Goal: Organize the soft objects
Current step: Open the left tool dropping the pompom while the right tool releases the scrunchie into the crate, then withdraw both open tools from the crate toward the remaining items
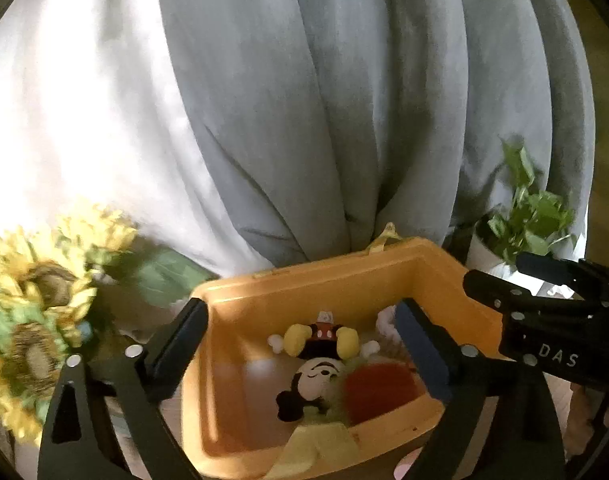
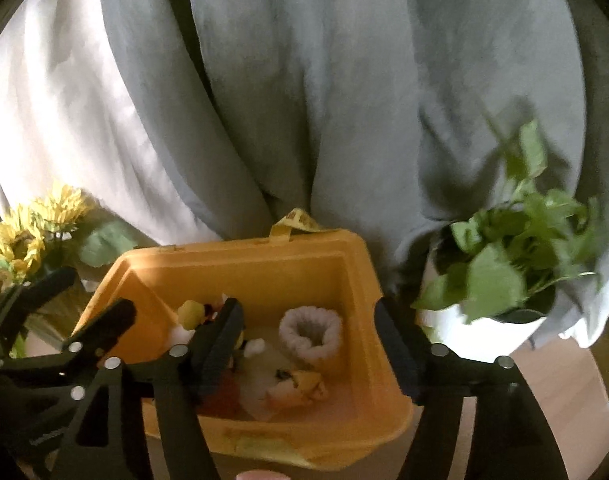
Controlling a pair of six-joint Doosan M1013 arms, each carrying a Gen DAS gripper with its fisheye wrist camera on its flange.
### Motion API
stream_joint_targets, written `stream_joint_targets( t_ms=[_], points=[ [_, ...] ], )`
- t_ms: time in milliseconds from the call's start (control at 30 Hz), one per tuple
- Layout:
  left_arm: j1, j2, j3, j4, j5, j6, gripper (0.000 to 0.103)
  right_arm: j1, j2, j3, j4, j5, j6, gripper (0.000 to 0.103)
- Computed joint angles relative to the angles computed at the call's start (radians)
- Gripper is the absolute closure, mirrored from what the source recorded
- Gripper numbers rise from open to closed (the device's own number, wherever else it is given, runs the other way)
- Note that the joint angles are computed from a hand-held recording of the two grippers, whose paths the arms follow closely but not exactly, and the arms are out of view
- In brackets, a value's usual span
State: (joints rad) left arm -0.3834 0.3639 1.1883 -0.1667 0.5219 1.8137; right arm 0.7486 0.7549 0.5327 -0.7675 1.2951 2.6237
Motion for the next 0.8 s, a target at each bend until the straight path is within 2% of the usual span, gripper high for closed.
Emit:
stream_joint_targets(
  t_ms=[100,233,400,600,800],
  points=[
    [0.0,-0.03,0.032,0.011,-0.026,-0.014,0.0,0.019,-0.008,0.001,-0.039,0.02,0.013,0.025],
    [-0.004,-0.069,0.074,0.06,-0.055,-0.066,0.0,0.041,-0.031,0.028,-0.09,0.039,0.056,0.018],
    [-0.004,-0.108,0.12,0.076,-0.062,-0.065,0.0,0.07,-0.058,0.066,-0.131,0.075,0.106,0.011],
    [0.001,-0.15,0.178,0.049,-0.069,-0.034,0.0,0.103,-0.08,0.102,-0.137,0.119,0.158,0.011],
    [0.018,-0.18,0.231,-0.105,-0.064,0.135,0.0,0.143,-0.076,0.104,-0.187,0.217,0.208,0.011]
  ],
)
